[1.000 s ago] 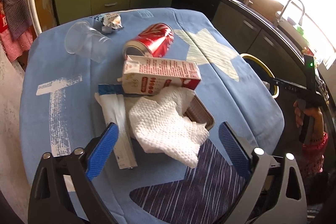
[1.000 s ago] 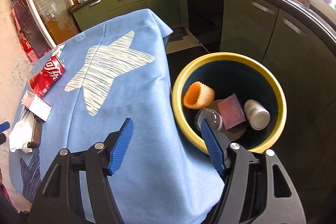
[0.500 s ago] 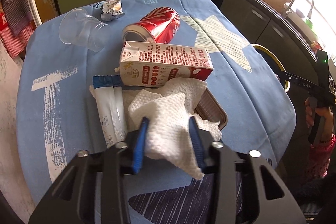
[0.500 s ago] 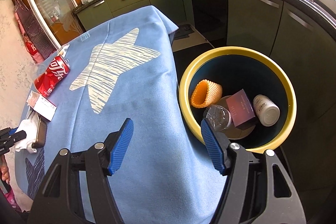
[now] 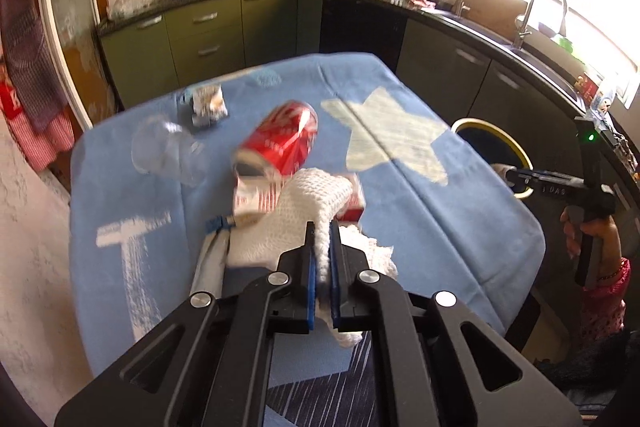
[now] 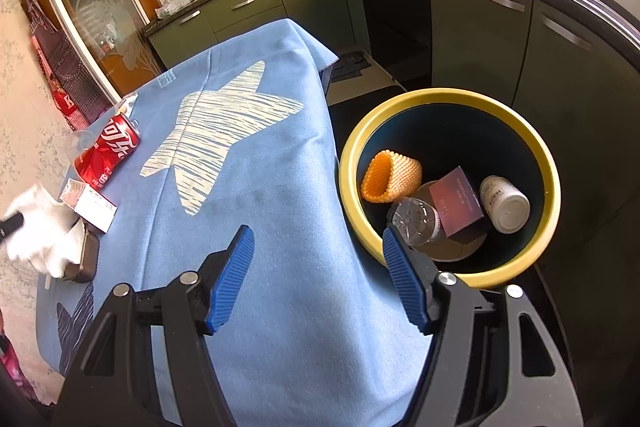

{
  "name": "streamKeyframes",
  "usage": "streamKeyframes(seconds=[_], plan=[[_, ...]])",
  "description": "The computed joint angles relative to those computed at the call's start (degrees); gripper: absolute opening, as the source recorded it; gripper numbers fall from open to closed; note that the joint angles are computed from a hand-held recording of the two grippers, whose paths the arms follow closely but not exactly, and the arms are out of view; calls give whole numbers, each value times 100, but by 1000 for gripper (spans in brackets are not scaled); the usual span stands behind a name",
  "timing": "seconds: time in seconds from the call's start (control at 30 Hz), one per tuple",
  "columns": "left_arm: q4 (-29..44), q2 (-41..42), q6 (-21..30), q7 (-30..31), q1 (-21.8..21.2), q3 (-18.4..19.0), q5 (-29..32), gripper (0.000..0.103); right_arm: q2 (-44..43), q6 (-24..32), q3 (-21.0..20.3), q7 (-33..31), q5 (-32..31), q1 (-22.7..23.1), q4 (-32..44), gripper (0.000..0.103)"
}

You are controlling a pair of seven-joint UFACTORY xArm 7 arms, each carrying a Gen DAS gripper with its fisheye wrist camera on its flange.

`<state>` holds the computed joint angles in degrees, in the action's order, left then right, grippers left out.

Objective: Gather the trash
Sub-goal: 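Grasp the white paper towel with the left gripper, then lift the paper towel over the bin and open the left gripper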

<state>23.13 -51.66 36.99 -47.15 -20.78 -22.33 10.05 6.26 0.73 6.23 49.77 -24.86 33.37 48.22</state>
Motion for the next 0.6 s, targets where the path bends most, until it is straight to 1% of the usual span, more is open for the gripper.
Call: streamKeyframes(seconds=[0.13,0.23,0.33,0.43,0.6], plan=[[436,-35,213,175,221,-90,284,6,-147,-139,-196,415,-339,82,-172,64],[766,36,273,335,357,-107,410,6,-272,-180,-326,946,-874,98,-272,64],[1128,181,336,494,478,-162,503,6,-381,-207,-255,1298,-1223,-64,-360,64],[1485,388,433,676,510,-174,501,6,-471,-225,-149,1604,-1544,-262,-422,64],[2181,968,445,918,657,-303,641,6,-652,-272,26,2674,-2642,-660,-490,65]])
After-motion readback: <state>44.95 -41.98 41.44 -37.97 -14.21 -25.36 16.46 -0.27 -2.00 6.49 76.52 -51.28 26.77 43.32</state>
